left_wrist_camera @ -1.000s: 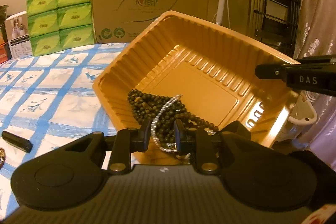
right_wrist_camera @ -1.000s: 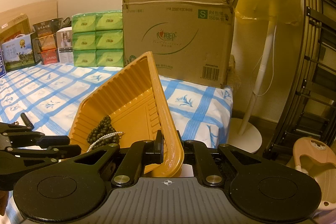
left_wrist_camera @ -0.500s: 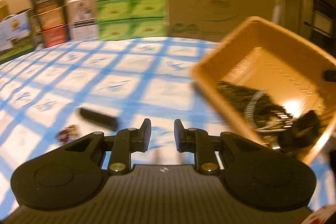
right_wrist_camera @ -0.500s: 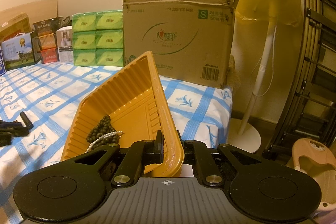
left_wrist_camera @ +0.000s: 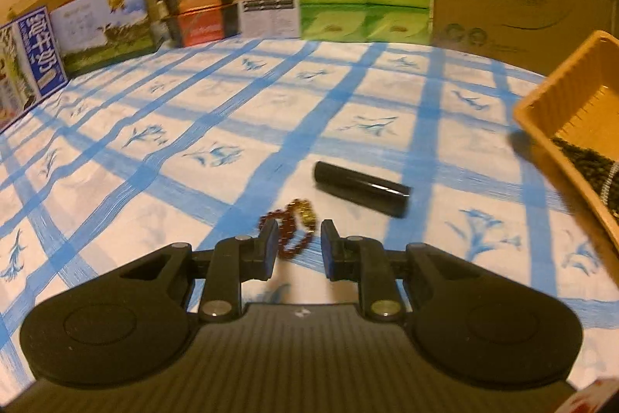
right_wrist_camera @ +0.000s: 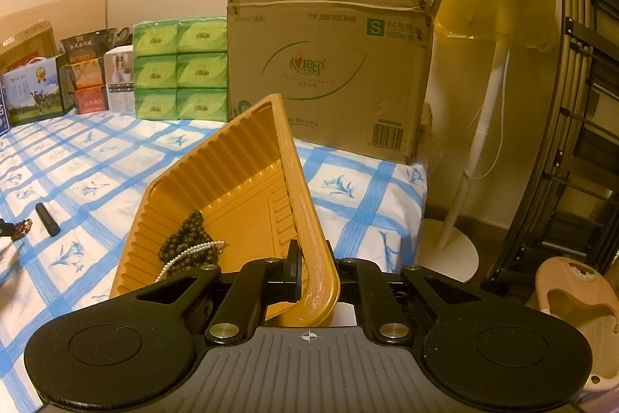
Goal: Organize jewelry
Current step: 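Grasp the red bead bracelet with gold charm using the left tool and lift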
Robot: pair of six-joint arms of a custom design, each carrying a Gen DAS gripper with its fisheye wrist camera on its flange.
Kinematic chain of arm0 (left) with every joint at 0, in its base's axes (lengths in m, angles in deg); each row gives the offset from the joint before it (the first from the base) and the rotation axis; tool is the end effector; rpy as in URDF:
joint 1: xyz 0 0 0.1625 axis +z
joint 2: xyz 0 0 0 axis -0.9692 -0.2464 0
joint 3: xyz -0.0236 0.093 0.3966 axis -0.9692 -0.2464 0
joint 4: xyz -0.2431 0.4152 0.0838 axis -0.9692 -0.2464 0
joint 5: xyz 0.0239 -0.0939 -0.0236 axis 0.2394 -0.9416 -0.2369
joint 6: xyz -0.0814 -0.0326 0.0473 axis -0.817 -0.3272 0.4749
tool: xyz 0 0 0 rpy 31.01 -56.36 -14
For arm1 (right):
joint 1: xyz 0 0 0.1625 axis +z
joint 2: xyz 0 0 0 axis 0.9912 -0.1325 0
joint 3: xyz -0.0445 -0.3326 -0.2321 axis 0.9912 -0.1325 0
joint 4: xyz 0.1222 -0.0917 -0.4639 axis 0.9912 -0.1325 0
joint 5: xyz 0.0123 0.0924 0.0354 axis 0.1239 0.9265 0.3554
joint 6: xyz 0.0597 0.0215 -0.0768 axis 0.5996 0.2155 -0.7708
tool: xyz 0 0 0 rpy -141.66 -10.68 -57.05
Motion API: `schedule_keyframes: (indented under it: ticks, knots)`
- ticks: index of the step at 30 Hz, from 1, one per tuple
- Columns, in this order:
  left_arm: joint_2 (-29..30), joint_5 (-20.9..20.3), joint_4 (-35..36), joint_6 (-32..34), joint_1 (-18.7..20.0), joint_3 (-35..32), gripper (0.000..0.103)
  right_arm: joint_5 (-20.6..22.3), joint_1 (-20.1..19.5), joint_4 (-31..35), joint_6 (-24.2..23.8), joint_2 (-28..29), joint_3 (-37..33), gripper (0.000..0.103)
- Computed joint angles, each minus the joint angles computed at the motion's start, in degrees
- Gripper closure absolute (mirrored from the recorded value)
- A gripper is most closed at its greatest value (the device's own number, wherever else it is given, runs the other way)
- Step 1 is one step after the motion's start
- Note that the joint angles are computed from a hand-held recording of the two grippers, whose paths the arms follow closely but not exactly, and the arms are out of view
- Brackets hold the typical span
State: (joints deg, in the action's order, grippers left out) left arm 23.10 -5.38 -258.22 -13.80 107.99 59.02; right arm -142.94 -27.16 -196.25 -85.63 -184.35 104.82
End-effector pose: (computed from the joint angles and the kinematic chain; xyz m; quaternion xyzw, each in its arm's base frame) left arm -0.3064 -0.4479 0.0044 0.2692 0.8412 -0.3414 0.3216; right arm -0.0234 -0.2753 0.4281 0.0944 -0.7878 0.4736 0.3823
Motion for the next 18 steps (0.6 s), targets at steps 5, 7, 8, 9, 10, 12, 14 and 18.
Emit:
schedule_keyframes:
  ticks: [5, 7, 8, 9, 10, 12, 14, 18]
  knots:
    - [1.18, -2.03, -2.16, 2.31, 1.30, -1.16, 0.084, -0.10, 0.04, -0.04, -0.05, 0.00, 0.06, 0.095]
    - [1.96, -2.73, -2.67, 2.97, 1.78, -1.93, 0.084, -0.10, 0.04, -0.04, -0.05, 0.00, 0.06, 0.095]
    - [2.36, -3.00, -2.81, 3.08, 2.03, -2.32, 0.083, -0.08, 0.01, -0.11, 0.02, 0.05, 0.06, 0.095]
    - [2.78, -3.29, -3.23, 3.43, 2.28, -2.70, 0.084, -0.16, 0.07, -0.05, -0.04, 0.03, 0.04, 0.095]
    - [3.18, -3.41, -3.39, 3.58, 2.50, -3.06, 0.084, -0.14, 0.06, -0.02, -0.03, 0.05, 0.02, 0.095]
    - [3.79, -3.77, -3.17, 3.46, 3.08, -3.81, 0.084, -0.15, 0.07, -0.05, -0.05, 0.05, 0.05, 0.095]
    - [4.61, -3.10, -3.65, 3.94, 3.38, -4.43, 0.084, -0.17, 0.09, -0.07, -0.06, 0.02, 0.06, 0.095]
    - [5.21, -2.69, -4.09, 4.26, 3.94, -5.24, 0.084, -0.25, 0.11, -0.22, -0.07, 0.14, 0.06, 0.095]
